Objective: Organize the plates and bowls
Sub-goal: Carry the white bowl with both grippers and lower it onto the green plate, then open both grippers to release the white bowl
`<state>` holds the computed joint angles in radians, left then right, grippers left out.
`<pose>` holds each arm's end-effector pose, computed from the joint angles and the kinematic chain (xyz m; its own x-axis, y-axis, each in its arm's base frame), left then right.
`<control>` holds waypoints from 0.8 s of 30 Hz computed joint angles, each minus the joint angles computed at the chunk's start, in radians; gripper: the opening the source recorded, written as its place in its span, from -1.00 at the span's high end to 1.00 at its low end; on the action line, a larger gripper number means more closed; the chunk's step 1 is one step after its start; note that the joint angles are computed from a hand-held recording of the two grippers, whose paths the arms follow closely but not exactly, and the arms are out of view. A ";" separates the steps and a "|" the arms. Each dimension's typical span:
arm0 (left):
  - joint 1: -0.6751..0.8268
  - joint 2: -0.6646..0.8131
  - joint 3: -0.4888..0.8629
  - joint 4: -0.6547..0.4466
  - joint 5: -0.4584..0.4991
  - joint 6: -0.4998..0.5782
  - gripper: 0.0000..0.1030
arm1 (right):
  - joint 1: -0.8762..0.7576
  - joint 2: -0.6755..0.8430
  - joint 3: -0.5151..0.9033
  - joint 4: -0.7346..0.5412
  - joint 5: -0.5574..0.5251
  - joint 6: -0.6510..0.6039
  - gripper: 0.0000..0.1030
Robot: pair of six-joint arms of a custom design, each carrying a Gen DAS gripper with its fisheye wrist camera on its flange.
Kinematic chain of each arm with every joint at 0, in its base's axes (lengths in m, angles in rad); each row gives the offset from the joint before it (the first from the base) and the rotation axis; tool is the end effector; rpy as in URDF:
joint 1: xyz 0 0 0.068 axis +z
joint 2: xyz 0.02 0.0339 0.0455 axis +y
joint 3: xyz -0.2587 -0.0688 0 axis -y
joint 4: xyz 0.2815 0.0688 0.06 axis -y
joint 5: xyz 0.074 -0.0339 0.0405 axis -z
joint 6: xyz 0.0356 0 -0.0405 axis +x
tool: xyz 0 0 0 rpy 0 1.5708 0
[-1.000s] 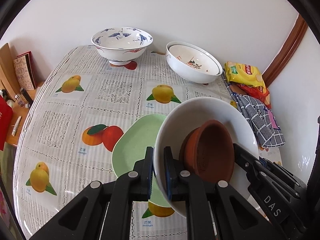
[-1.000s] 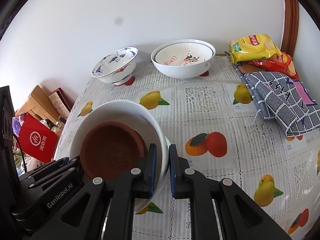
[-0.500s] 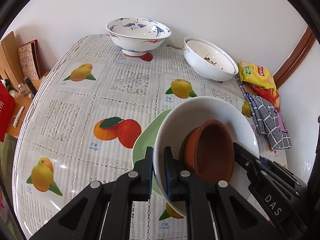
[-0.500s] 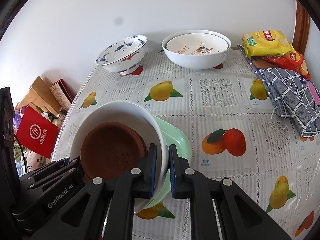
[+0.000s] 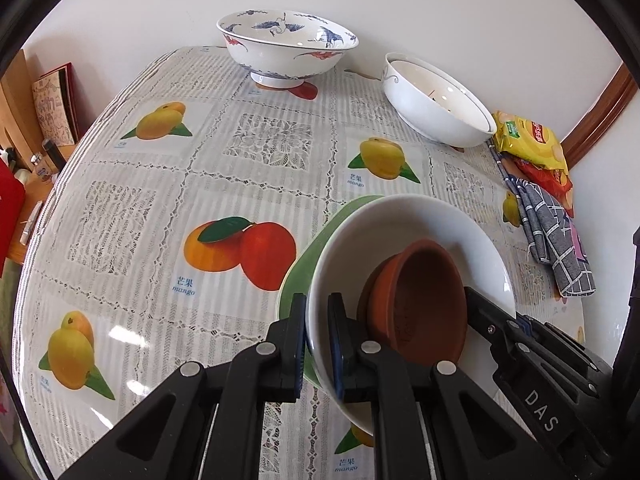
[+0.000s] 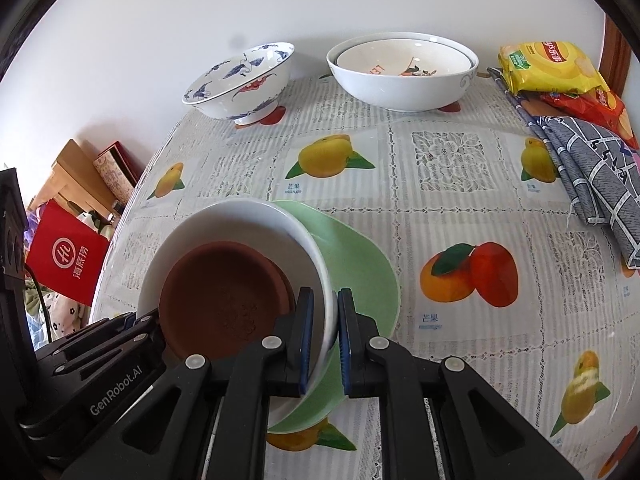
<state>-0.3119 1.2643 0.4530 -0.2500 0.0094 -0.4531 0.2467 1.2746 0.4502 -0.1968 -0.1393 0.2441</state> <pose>0.2214 -0.0717 0.1016 -0.8833 -0.1751 -0.4349 -0.0839 0.9717 -0.2209 0.2284 0.0626 0.1018 -0.8779 0.0257 -0.4782 -0.1031 0.9650 0.2411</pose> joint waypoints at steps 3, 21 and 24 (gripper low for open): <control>-0.002 0.041 0.010 0.027 0.006 0.002 0.78 | -0.017 0.038 0.007 0.018 -0.008 -0.014 0.77; 0.014 0.092 0.036 0.035 0.026 0.038 0.60 | -0.063 0.096 0.033 0.047 -0.044 -0.092 0.67; 0.007 0.078 0.033 0.012 0.022 0.032 0.58 | -0.061 0.056 0.017 0.033 -0.032 -0.109 0.63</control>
